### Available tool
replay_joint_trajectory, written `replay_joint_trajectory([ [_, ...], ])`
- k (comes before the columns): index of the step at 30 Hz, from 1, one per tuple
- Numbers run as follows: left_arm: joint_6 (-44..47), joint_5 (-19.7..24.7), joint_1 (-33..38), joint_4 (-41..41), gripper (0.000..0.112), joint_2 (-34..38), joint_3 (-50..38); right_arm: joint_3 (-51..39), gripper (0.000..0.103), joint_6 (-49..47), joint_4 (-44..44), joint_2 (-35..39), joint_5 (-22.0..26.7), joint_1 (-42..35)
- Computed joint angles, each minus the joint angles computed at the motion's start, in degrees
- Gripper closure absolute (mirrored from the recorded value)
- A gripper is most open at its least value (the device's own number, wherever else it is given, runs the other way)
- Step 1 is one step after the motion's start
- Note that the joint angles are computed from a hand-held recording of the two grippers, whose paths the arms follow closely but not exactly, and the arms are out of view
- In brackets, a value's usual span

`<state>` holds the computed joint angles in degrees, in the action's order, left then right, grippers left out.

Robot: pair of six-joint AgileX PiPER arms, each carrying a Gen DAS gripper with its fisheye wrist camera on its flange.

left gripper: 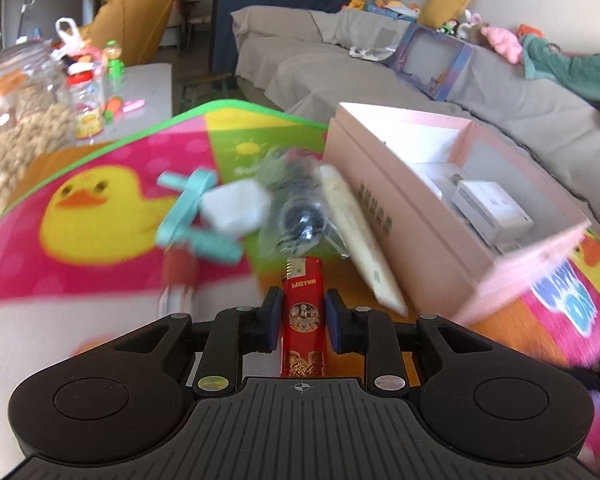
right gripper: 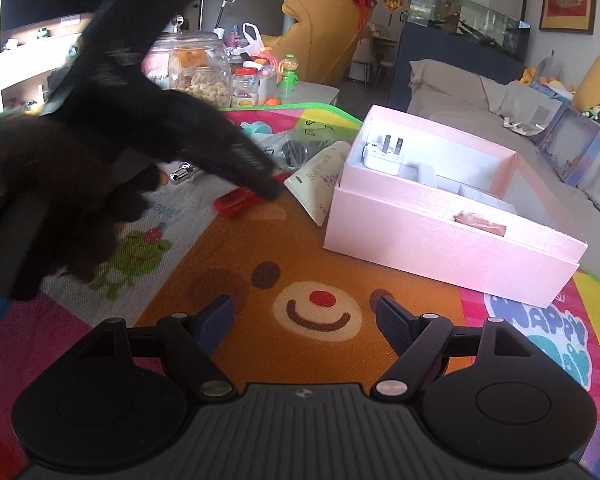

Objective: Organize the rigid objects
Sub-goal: 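Grasp the red lighter with the left tool while the right tool grasps the cream tube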

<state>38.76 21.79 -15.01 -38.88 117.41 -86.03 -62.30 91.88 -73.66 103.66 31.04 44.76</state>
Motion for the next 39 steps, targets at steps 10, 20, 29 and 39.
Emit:
replay_joint_trajectory([
  [10, 36.23, -0.04, 11.14, -35.74, 0.085, -13.77, 24.09, -22.09, 0.064, -20.77, 3.07, 14.75, 13.30, 3.23],
  [20, 61.01, 1.86, 12.89, -59.01, 0.084, -14.00, 29.47, -48.13, 0.093, -38.84, 11.12, 30.00, 26.02, 1.55],
  [29, 59.11, 5.68, 15.09, -59.05, 0.084, -13.21, 29.59, -26.02, 0.096, -30.41, 17.24, 12.25, 15.55, 1.56],
  [39, 52.94, 7.13, 16.21, -58.14, 0.087, -14.50, 31.40, -1.77, 0.096, -22.75, 16.43, -6.75, 0.33, 6.23],
])
